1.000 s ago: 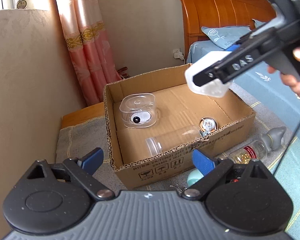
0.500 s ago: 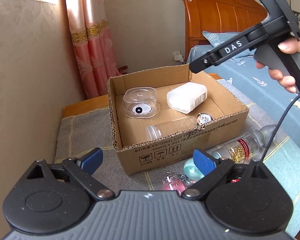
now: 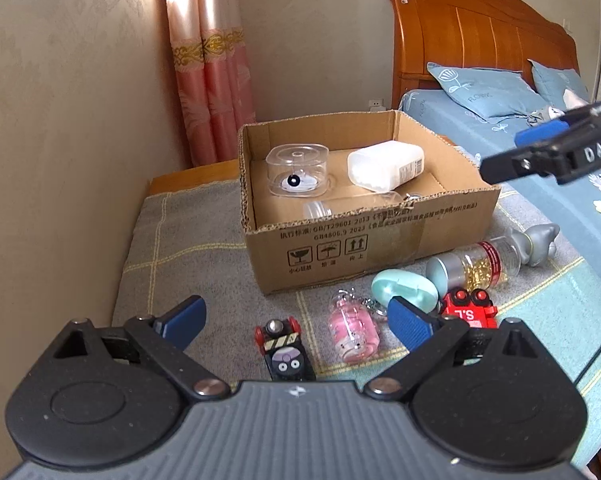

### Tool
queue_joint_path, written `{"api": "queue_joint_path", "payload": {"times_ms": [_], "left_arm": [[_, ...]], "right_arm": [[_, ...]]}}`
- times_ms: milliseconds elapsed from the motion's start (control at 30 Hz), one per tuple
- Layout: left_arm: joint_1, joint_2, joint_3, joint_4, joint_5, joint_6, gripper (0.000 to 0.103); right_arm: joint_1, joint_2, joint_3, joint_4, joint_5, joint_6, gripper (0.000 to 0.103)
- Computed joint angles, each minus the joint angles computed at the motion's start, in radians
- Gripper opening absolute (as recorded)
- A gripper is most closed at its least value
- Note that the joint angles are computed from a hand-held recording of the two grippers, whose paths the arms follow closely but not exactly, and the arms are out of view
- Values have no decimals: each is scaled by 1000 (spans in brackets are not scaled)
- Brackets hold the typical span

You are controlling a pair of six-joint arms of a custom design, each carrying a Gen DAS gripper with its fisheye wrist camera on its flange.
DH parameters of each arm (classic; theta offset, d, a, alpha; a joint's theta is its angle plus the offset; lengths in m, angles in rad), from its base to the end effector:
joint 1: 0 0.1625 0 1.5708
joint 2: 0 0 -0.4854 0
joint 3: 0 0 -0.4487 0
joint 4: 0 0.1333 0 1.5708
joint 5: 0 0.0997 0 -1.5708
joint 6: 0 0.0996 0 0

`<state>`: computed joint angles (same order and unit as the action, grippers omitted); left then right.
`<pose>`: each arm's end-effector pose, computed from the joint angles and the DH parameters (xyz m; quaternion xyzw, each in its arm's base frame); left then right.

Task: Organize rigid objects
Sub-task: 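Move the left tool to the black cube toy with red knobs, then grasp the black cube toy with the left tool while the right tool approaches the red robot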

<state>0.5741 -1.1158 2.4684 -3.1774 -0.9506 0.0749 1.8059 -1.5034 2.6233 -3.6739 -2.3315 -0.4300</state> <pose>-0.2550 -0.3926 0.1071 0.4490 0.8320 -0.2427 0.2175 0.1429 -0.3190 0.2859 0.1016 -0.8309 0.4044 0.3684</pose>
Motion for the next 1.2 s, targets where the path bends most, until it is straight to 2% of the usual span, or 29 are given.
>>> {"api": "queue_joint_path", "payload": {"times_ms": [67, 167, 333, 433, 600, 700, 833, 1100, 1200], "left_arm": [[4, 9, 13, -14, 6, -19, 97], [22, 27, 18, -18, 7, -56, 97], [56, 55, 5, -24, 20, -96, 97], [63, 69, -1, -42, 39, -108, 97], [78, 63, -3, -27, 96, -140, 97], [95, 37, 4, -25, 111, -183, 97], [91, 26, 11, 5, 172, -209, 97], [117, 51, 6, -38, 84, -86, 97], [135, 83, -14, -44, 65, -36, 97]], "right_arm": [[12, 50, 39, -95, -28, 9, 103], [16, 114, 90, -183, -44, 72, 103], [9, 190, 147, -275, -28, 204, 103], [11, 213, 158, -293, -37, 239, 103], [28, 232, 155, -300, -64, 232, 103], [28, 233, 154, -293, -55, 226, 103], [5, 273, 153, -304, -35, 204, 103], [-34, 360, 152, -297, -21, 196, 103], [-19, 397, 146, -328, -47, 159, 103]]}}
